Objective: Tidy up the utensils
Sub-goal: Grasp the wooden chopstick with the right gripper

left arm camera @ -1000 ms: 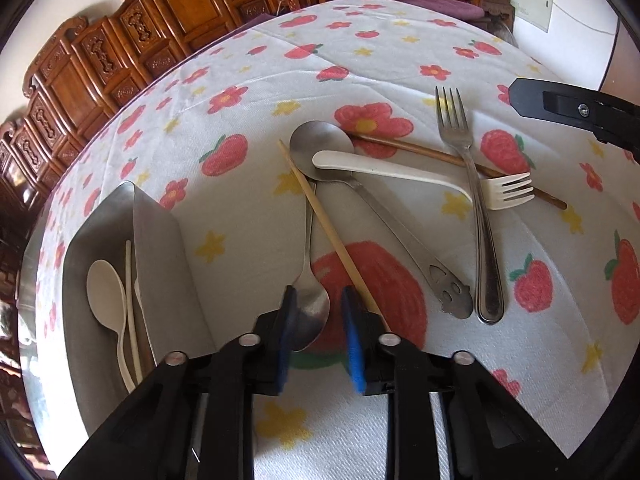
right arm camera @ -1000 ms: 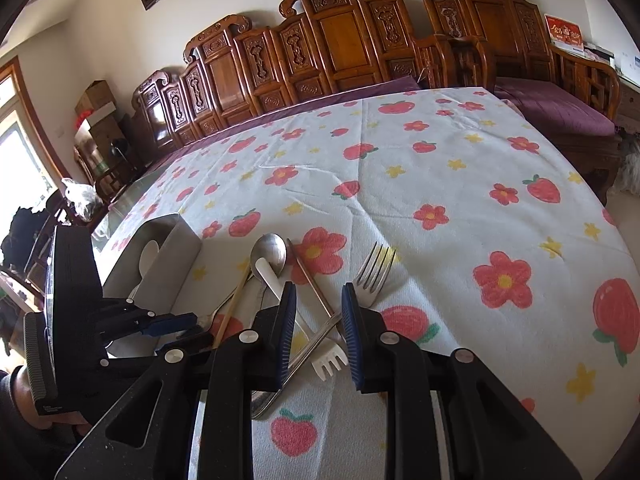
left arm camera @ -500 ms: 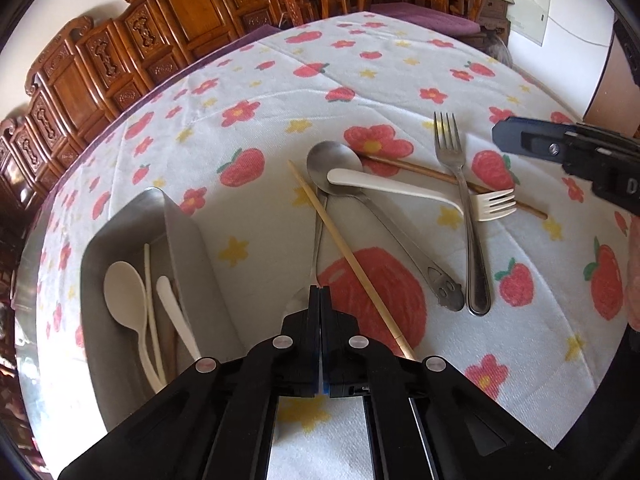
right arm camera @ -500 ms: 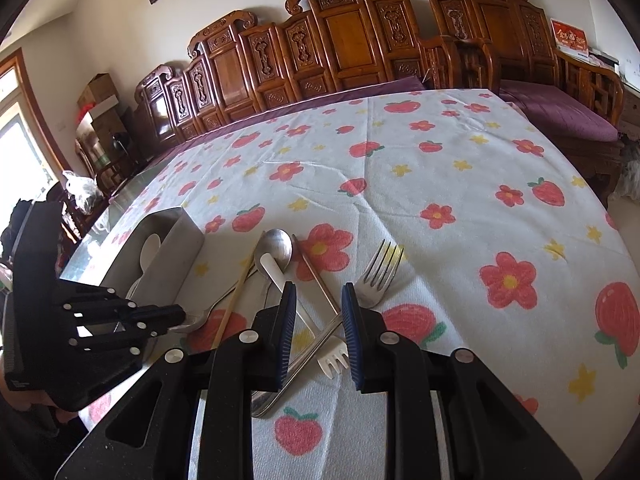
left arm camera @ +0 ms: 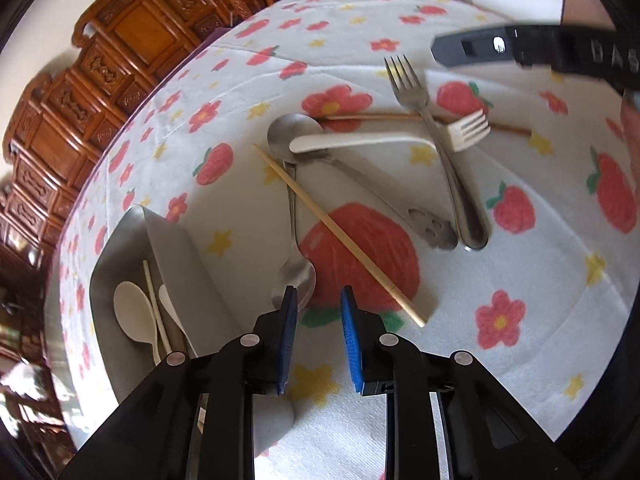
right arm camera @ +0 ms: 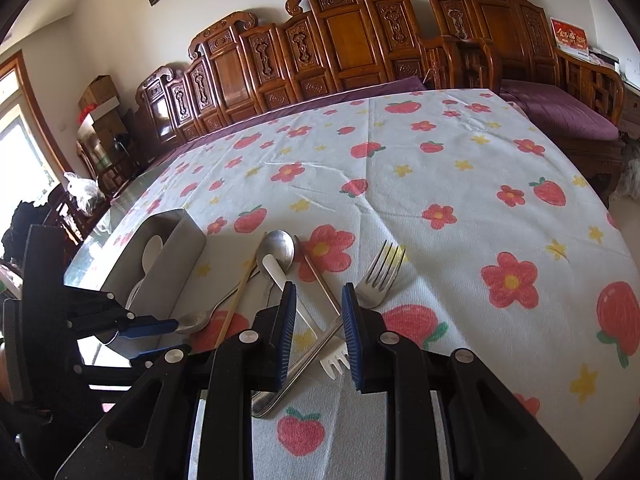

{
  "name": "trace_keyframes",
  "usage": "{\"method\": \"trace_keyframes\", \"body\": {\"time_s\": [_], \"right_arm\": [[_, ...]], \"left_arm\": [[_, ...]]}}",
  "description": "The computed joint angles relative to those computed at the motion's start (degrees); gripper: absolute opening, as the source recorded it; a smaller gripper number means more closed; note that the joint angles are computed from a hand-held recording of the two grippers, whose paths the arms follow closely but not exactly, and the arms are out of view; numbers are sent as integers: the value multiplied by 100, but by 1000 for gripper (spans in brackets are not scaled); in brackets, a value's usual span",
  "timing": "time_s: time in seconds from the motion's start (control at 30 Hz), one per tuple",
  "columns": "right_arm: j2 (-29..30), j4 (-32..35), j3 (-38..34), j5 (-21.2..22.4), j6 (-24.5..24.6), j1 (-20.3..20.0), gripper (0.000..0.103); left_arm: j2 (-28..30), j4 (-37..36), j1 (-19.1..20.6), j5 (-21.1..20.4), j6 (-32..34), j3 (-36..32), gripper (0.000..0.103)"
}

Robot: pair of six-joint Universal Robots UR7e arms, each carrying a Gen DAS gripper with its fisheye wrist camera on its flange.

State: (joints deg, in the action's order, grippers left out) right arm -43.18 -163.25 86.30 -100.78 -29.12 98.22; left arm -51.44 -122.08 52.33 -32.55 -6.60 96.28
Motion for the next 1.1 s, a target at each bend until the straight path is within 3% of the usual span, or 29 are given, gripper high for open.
{"method": "trace_keyframes", "body": {"time_s": [0.13, 0.17, 0.2, 0.23, 0.33, 0.6, 0.77, 1.1], "right_arm": [[-8, 2, 0, 32, 41, 3, 26], [-8, -9, 6, 36, 49, 6, 26], [-7, -1, -2, 40, 58, 6, 26], [-8, 0, -3, 47, 66, 8, 26], [-9, 7, -14, 65, 77, 7, 26], [2, 45, 1, 69, 27, 27, 26], [22, 87, 65, 27, -96, 90, 26], [126, 361, 301, -44, -343, 299, 26]], "left_arm": [[140, 389, 35, 328, -8, -114, 20], [146, 330, 40, 341, 79, -112, 18], [161, 414, 51, 352, 62, -159, 7], [159, 393, 55, 371, 92, -160, 3], [120, 157, 69, 244, 216, -160, 1], [-192, -711, -35, -135, 96, 141, 0], [-487, -1611, -110, -442, -111, 538, 0], [-987, -2987, -254, -626, -91, 1224, 0]]}}
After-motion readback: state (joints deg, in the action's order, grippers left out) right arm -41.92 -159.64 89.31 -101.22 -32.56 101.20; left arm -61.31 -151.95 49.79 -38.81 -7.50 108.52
